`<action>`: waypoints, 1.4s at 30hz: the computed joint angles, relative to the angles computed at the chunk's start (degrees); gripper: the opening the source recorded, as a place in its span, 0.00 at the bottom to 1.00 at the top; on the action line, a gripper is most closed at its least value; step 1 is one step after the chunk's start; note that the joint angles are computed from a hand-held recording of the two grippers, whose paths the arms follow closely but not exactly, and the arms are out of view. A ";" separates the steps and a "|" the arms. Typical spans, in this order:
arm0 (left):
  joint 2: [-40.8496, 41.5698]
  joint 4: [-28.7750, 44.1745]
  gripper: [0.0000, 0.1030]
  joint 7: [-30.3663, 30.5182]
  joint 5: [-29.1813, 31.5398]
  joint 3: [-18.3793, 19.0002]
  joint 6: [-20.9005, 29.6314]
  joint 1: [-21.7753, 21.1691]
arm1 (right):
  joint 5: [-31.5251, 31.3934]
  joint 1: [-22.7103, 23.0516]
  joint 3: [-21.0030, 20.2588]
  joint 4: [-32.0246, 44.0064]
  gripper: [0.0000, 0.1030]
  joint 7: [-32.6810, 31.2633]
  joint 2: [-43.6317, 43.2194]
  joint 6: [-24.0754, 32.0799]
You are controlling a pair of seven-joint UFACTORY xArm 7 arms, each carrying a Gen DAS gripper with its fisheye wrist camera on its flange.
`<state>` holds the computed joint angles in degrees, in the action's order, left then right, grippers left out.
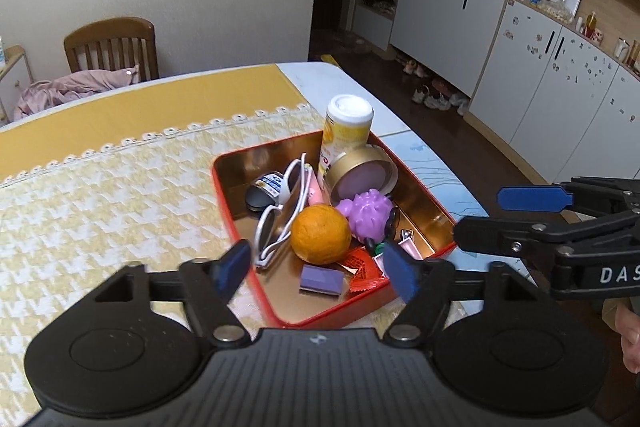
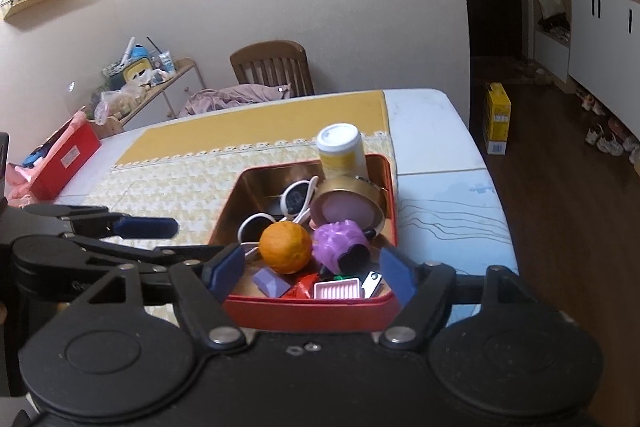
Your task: Organize rigid objects
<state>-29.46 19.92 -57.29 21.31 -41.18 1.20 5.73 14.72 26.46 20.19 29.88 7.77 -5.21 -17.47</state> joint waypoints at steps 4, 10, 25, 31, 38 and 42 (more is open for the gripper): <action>-4.63 -2.46 0.79 -0.51 -1.64 3.56 2.22 -4.86 | -1.07 -0.22 1.41 -2.28 0.80 0.30 -2.84 -1.03; -9.10 -5.22 0.86 -1.67 -3.90 8.46 4.96 -10.78 | -1.32 -0.41 2.79 -5.09 0.86 2.03 -6.23 -2.23; -16.40 -6.69 0.98 -2.56 -3.22 7.81 7.41 -15.75 | 2.54 -9.02 13.68 -9.69 0.93 5.41 -13.76 -2.50; -17.58 -5.74 0.98 -2.49 -1.89 5.48 7.49 -15.82 | 0.69 -9.77 14.05 -10.92 0.94 8.71 -15.20 -2.88; -16.65 -5.25 0.98 -2.52 -1.51 4.89 7.07 -16.22 | -1.83 -9.21 12.70 -11.53 0.95 11.07 -15.82 -3.13; -16.40 -5.21 0.98 -2.96 -1.62 4.77 7.49 -16.11 | -2.31 -9.59 12.98 -11.58 0.95 11.86 -15.81 -3.22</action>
<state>-45.86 14.70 -60.25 19.69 -36.41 8.68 -10.39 12.41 16.87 33.17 18.30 19.64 -21.02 -20.68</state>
